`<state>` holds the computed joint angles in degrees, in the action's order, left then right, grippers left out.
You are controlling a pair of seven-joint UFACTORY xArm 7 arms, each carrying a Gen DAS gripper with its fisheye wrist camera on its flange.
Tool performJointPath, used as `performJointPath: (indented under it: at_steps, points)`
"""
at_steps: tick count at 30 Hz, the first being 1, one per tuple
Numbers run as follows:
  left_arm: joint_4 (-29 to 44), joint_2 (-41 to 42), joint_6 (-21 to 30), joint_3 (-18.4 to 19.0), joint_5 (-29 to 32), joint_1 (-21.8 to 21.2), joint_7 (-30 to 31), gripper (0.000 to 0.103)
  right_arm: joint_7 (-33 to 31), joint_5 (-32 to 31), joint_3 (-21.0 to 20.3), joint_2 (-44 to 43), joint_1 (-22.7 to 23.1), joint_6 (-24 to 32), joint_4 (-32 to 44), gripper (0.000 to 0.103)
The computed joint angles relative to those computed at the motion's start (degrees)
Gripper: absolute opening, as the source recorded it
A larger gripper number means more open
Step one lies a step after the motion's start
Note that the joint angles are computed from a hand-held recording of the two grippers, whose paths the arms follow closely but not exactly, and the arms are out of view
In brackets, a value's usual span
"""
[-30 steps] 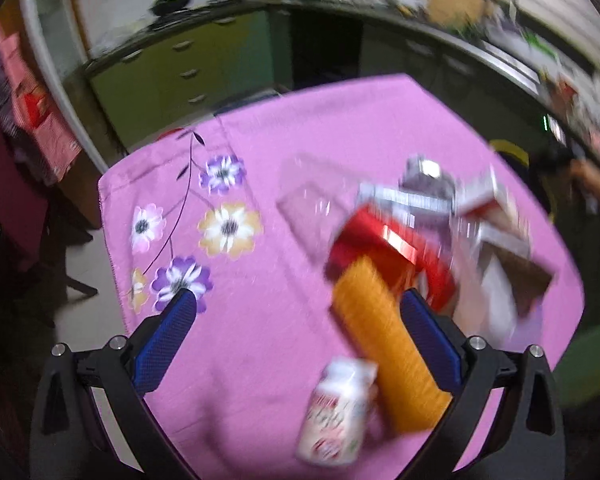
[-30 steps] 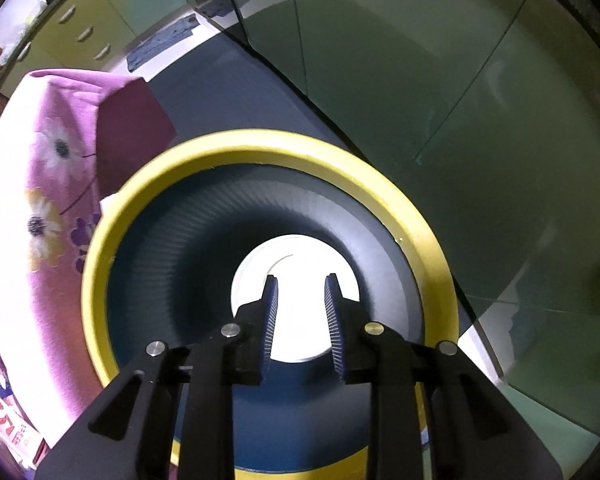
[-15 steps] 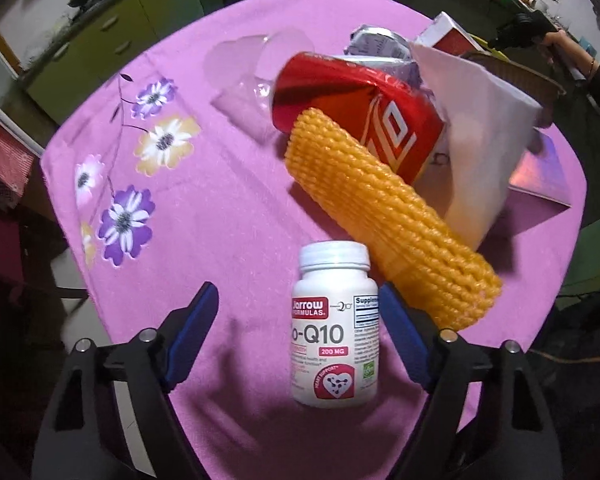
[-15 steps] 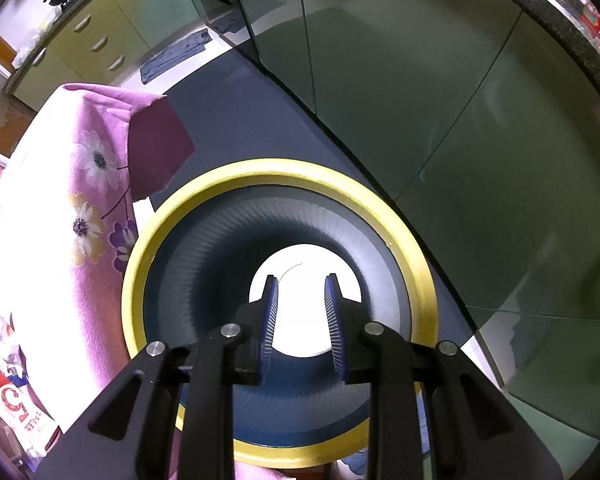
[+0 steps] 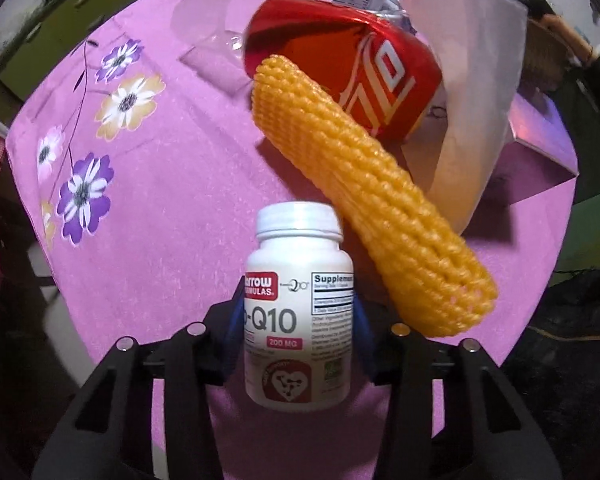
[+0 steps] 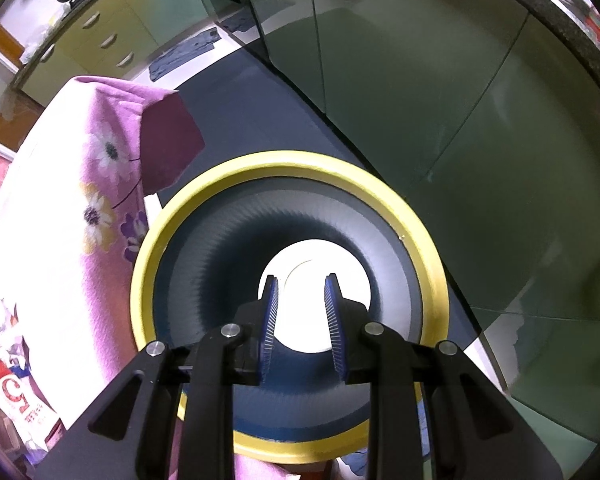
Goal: Collect trash
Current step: 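Grasp the white supplement bottle with the left gripper, then carry the supplement bottle over the bin and open the left gripper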
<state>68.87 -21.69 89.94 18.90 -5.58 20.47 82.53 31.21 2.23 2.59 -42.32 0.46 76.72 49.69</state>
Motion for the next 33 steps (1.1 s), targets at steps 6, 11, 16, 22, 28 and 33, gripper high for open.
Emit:
performJointPath:
  at_steps: [6, 11, 16, 22, 28, 33]
  points:
    - [7.2, 4.6, 4.9, 2.2, -4.8, 1.4, -0.4, 0.045, -0.1, 0.7, 0.3, -2.7, 0.8, 0.7, -0.5, 0.024]
    - [11.3, 4.5, 7.1, 2.7, -8.0, 2.5, -0.1, 0.045, -0.2, 0.8, 0.5, -3.8, 1.0, 0.7, -0.4, 0.024]
    - [15.8, 4.2, 10.5, 3.1, -11.5, 1.8, -0.5, 0.045, -0.6, 1.0, 0.6, -5.3, 1.3, 0.8, -0.7, 0.024]
    - [20.7, 2.0, 16.9, 1.8, -15.6, -2.1, -2.5, 0.045, -1.4, 1.5, 0.0, -8.6, 1.5, 0.8, -1.4, 0.024]
    - [23.5, 0.5, 21.1, -3.2, -19.0, -9.0, -9.5, 0.045, -2.8, 1.8, -0.6, -12.5, 1.3, 2.5, -1.9, 0.024]
    - [21.8, -1.3, 20.6, -11.1, -19.2, -16.8, -16.4, 0.045, -3.7, 0.9, -1.2, -16.5, 0.2, 4.8, -1.3, 0.024]
